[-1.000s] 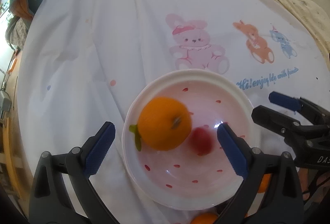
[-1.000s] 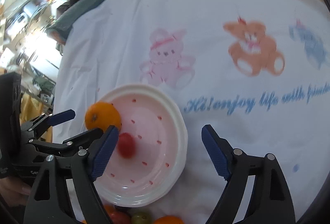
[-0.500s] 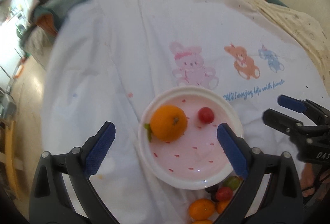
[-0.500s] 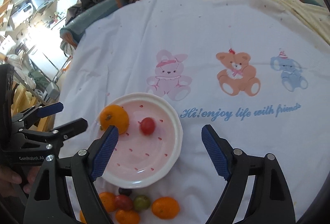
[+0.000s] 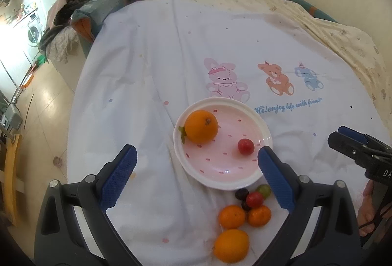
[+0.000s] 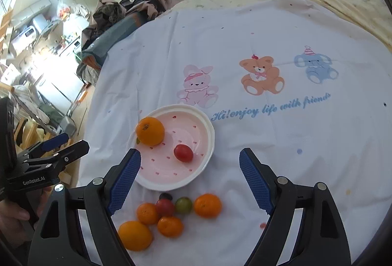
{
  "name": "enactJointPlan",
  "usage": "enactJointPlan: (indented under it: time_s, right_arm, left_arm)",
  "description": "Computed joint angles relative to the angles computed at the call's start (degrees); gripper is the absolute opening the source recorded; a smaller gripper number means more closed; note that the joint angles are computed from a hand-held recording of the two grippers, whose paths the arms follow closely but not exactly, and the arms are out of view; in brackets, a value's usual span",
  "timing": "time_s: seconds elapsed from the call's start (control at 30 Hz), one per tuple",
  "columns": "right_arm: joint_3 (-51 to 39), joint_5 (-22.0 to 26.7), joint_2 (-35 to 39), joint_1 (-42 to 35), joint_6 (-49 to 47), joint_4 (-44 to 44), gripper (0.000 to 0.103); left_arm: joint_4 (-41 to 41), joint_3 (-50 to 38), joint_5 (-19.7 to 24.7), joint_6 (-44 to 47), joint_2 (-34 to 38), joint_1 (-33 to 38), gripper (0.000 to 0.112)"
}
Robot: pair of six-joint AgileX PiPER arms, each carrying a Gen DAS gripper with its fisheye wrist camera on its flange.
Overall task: Organize fruits
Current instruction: 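Move the left tool back to the fruit and grasp another large orange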
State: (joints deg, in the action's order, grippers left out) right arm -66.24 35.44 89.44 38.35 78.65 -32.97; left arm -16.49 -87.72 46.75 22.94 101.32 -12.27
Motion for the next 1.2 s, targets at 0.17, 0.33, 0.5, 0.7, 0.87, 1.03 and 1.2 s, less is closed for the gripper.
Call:
enactJointPlan:
  time_s: [0.17, 0.33, 0.5, 0.7, 0.87, 1.03, 1.2]
  right_arm:
    - [2.7, 3.0, -3.5, 4.9, 9.2, -5.5, 0.085]
    - [5.5, 7.4, -6.1, 10.9, 19.2, -9.7, 0.086]
    - [8.9, 9.1, -7.5, 14.1, 26.8, -10.4, 0.086]
    - [10.7, 7.4, -7.6, 13.5, 28.2, -9.2, 0.086]
    - [10.0, 8.4, -7.1, 13.5, 27.5, -9.3, 0.086]
    - [11.1, 8.3, -8.0, 13.1, 28.7, -9.0, 0.086]
    - [11.9, 8.4, -8.6, 12.3, 29.4, -9.0, 0.086]
  left_arm:
    - [-2.0, 5.9, -1.3, 2.4, -5.2, 1.6, 0.098]
    - [-3.8, 11.1, -1.6, 4.8, -9.0, 2.7, 0.098]
    - [-4.1, 14.4, -1.3, 4.8, -9.9, 3.8, 0.098]
    - [-2.9, 16.0, 3.7, 3.6, -6.1, 3.6, 0.098]
    - [2.0, 18.4, 7.9, 2.2, -2.6, -1.4, 0.098]
    - [5.2, 21.0, 5.6, -0.9, -0.4, -5.1, 0.097]
    - [7.4, 20.9, 5.0, -2.6, 1.2, -6.9, 0.084]
